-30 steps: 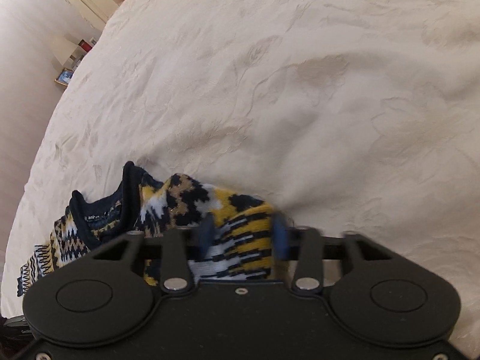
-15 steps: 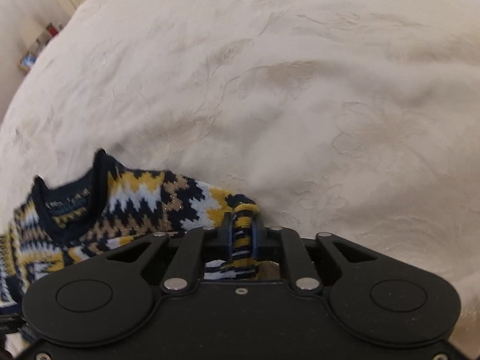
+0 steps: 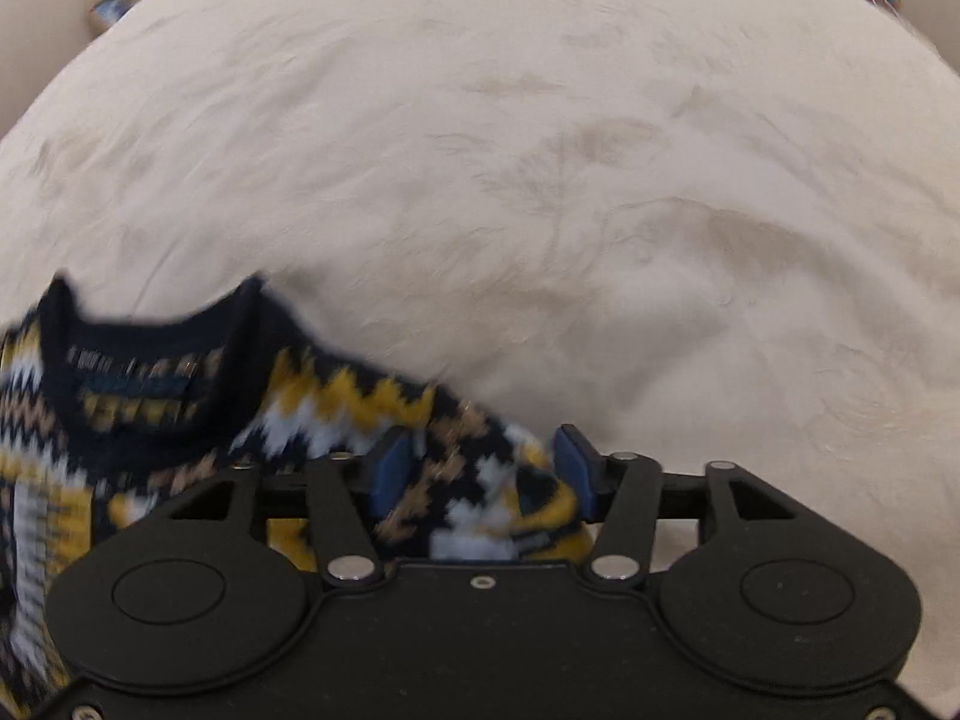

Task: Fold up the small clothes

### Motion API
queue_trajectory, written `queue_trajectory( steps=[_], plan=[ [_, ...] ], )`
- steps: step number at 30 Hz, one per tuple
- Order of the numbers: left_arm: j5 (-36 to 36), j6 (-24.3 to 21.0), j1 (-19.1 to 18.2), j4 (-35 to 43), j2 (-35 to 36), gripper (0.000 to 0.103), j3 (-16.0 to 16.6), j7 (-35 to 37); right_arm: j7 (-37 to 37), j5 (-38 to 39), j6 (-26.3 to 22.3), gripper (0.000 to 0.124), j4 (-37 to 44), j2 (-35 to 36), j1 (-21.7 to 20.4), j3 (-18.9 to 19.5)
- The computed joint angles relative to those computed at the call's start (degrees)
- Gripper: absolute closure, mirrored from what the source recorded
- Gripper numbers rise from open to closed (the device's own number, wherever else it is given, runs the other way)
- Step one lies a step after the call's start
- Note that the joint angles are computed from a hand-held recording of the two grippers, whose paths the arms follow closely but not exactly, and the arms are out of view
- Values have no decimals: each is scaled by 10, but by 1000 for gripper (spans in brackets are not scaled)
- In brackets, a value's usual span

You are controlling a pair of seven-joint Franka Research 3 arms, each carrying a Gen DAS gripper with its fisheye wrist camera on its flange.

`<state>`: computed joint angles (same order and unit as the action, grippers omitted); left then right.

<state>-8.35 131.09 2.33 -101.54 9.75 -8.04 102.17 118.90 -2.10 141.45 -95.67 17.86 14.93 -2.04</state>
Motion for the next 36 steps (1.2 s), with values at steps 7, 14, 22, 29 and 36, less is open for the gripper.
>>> queue_trajectory(
  steps=[7,14,22,29,36],
  plan=[
    [2,14,-1,-8,-3,0,0,0,137,-86,11,58,-56,-58,10,-32],
    [8,28,-3,-18,-8,0,0,-5,0,-19,34,57,-119,-109,-22,18],
    [14,47,-5,-32,-13,0,0,-3,127,-91,-5,54,-144,-132,-28,9],
    [21,56,-5,-35,-15,0,0,2,76,-47,48,34,-183,-184,-25,39],
    [-5,90,-2,-81,-63,0,6,40,8,6,58,21,-204,-218,-6,61]
  ],
)
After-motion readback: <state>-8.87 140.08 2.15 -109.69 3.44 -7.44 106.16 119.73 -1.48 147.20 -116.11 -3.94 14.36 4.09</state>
